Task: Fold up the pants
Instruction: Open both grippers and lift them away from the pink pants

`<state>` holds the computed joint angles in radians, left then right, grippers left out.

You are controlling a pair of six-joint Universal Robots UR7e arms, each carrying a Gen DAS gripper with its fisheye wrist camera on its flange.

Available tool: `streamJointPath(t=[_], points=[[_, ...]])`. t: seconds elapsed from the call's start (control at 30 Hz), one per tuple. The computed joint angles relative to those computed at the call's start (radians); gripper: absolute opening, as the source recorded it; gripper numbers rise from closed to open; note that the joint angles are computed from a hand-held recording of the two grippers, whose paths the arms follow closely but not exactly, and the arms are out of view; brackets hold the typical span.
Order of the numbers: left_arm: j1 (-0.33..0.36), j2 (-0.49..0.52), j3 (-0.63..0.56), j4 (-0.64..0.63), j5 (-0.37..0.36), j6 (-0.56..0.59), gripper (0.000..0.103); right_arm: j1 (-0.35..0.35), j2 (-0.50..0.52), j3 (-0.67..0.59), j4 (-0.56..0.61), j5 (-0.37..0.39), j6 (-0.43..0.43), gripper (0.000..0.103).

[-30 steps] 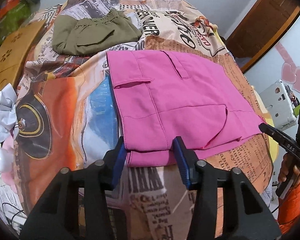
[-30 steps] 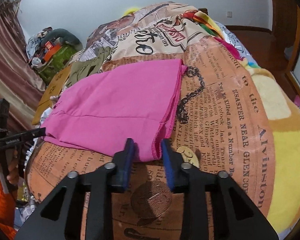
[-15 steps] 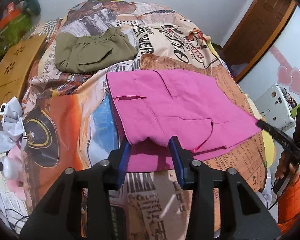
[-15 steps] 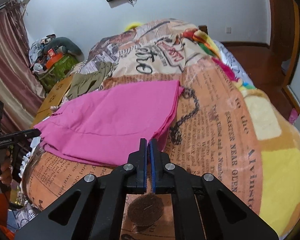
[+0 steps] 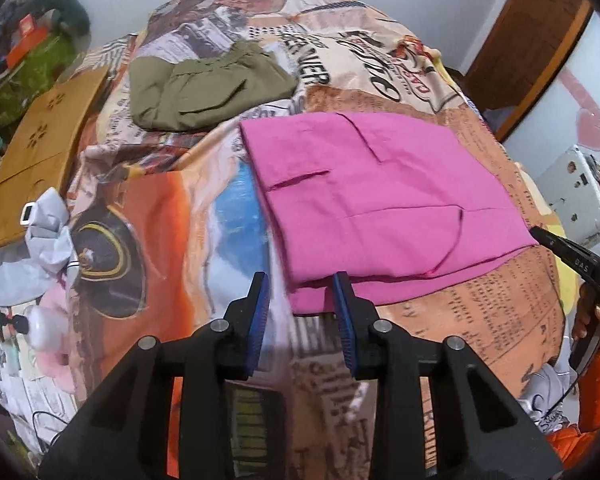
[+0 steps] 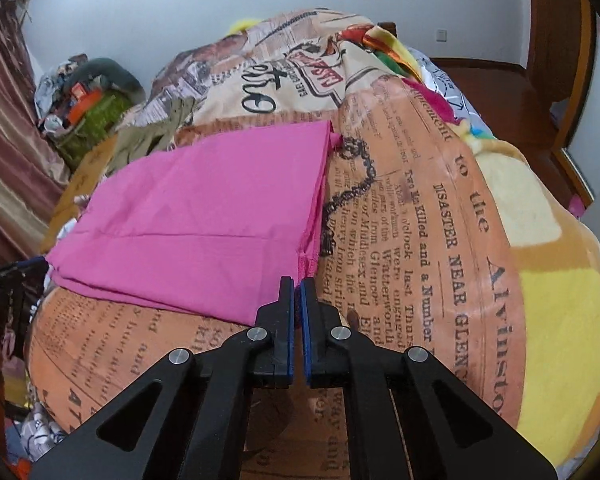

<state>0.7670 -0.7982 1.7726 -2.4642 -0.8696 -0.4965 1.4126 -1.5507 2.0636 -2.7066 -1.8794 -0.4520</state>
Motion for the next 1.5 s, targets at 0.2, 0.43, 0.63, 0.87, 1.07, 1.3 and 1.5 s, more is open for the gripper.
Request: streamJointPath(t=[0.2, 0.43, 0.63, 0.87, 1.07, 1.3, 1.5], points=[[-0.018, 0.005, -0.021, -0.009, 0.065, 0.036, 0.04, 0.051, -0.004, -0.024, -0.003, -0.046, -0.037, 0.006], [-0.046, 0.052, -0.076, -0.121, 0.093, 0.159, 0.063, 0.099, -0.004, -0.03, -0.045, -0.004, -0.061, 0.036], [-0.04, 0.112, -0.15, -0.141, 0.029, 0.217, 0.069, 0.12, 0.046, -0.062, 0.038, 0.072, -0.07, 0.037], [-0.02, 0.181, -0.216, -0.068, -0.017, 0.188, 0.07, 0.135, 0.126, -0.087, 0.105, 0.082, -0.054, 0.037], [-0.012, 0.204, -0.226, -0.024, -0.036, 0.182, 0.07, 0.138, 0.165, -0.104, 0.16, 0.063, -0.059, 0.04], [-0.01, 0.219, -0.214, 0.007, 0.009, 0.2, 0.078, 0.132, 0.156, -0.086, 0.161, 0.061, -0.107, 0.054], [-0.012, 0.194, -0.169, -0.015, 0.034, 0.191, 0.084, 0.116, 0.138, -0.082, 0.158, 0.069, -0.072, 0.054]])
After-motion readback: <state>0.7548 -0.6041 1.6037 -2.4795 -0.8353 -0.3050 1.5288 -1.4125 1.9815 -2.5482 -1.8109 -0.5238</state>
